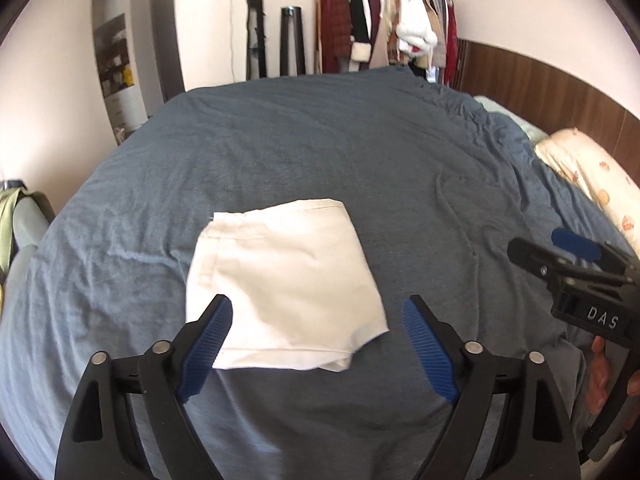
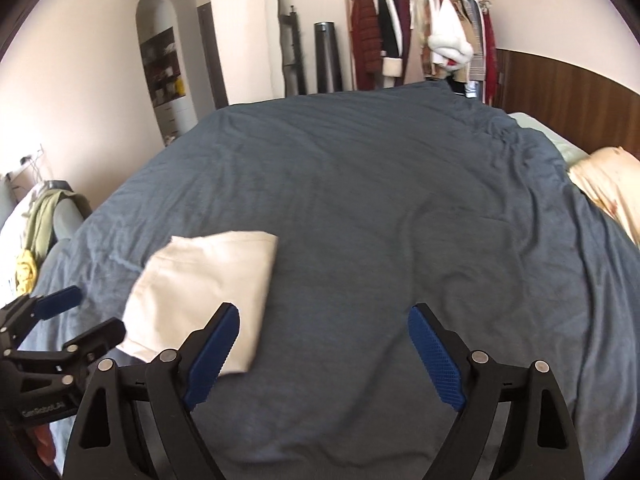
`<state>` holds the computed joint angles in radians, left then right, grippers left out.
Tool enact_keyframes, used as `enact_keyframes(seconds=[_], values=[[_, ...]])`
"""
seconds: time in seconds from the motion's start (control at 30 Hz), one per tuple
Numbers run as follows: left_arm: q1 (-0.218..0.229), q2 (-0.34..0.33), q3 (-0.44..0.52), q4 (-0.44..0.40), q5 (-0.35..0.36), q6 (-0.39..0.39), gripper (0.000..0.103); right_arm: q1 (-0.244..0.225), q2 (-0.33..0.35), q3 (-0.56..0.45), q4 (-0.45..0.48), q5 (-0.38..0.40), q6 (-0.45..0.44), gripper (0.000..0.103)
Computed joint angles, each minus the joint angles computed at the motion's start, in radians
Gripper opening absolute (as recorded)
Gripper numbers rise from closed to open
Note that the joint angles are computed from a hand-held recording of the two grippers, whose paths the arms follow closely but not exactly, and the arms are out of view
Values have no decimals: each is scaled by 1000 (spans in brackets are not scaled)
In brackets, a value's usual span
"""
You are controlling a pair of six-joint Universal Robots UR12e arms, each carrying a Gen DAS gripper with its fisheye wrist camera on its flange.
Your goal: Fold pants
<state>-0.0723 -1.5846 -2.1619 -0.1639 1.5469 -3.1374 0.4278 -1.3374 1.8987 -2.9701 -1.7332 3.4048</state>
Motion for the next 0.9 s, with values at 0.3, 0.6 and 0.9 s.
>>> enact_keyframes(seconds=[0.3, 0.6, 0.9], values=[[-65, -40, -103, 236, 30, -65, 89, -38, -26, 150, -175, 66, -78, 87], [-142, 33, -153, 264, 174, -99, 91, -32, -96, 277, -339, 38, -57, 87], [-185, 112, -188, 274, 239, -147, 100, -16, -188, 342, -374, 17, -41, 87]])
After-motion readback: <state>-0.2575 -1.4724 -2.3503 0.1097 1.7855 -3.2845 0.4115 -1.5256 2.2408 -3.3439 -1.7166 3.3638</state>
